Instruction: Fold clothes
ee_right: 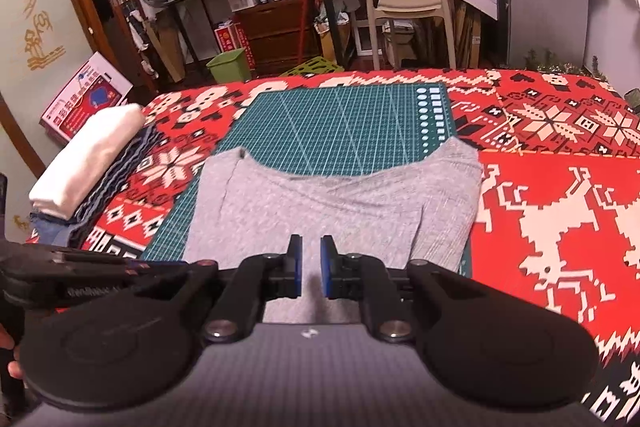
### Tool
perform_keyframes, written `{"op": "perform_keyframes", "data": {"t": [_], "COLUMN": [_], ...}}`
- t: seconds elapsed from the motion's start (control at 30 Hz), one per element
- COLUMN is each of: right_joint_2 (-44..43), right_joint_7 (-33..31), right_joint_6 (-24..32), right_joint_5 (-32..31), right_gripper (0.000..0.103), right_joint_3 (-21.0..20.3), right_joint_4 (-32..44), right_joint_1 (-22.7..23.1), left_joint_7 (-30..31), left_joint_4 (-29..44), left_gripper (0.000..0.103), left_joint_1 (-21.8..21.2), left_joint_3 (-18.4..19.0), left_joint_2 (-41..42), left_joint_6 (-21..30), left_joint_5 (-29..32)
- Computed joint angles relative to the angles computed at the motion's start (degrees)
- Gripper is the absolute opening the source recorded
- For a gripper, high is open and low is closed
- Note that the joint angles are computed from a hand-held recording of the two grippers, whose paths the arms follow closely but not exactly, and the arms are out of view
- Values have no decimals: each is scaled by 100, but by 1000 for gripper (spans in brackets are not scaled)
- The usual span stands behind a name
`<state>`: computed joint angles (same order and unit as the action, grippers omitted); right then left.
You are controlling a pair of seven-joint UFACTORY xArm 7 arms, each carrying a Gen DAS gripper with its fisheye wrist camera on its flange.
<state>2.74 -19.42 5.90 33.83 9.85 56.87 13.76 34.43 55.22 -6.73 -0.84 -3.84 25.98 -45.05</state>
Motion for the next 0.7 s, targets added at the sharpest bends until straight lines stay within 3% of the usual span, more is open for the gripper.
{"op": "perform_keyframes", "data": {"t": [0.23, 0.7], "right_joint_2": [-287, -1023], "right_joint_7": [-306, 38], "right_joint_6": [108, 416], "right_joint_5": [295, 78], "right_gripper": [11, 11], "right_joint_3": [-50, -514], "right_joint_4": [-295, -1078], "right_joint_1": [120, 416], "left_joint_7": [-44, -456], "left_joint_4": [-237, -510], "left_gripper": [5, 7], "left_joint_1": [-15, -13], "left_joint_3": [103, 300], "left_joint_2": [-330, -788], "left_joint_6": [398, 1155], "left_joint_5": [-9, 397]}}
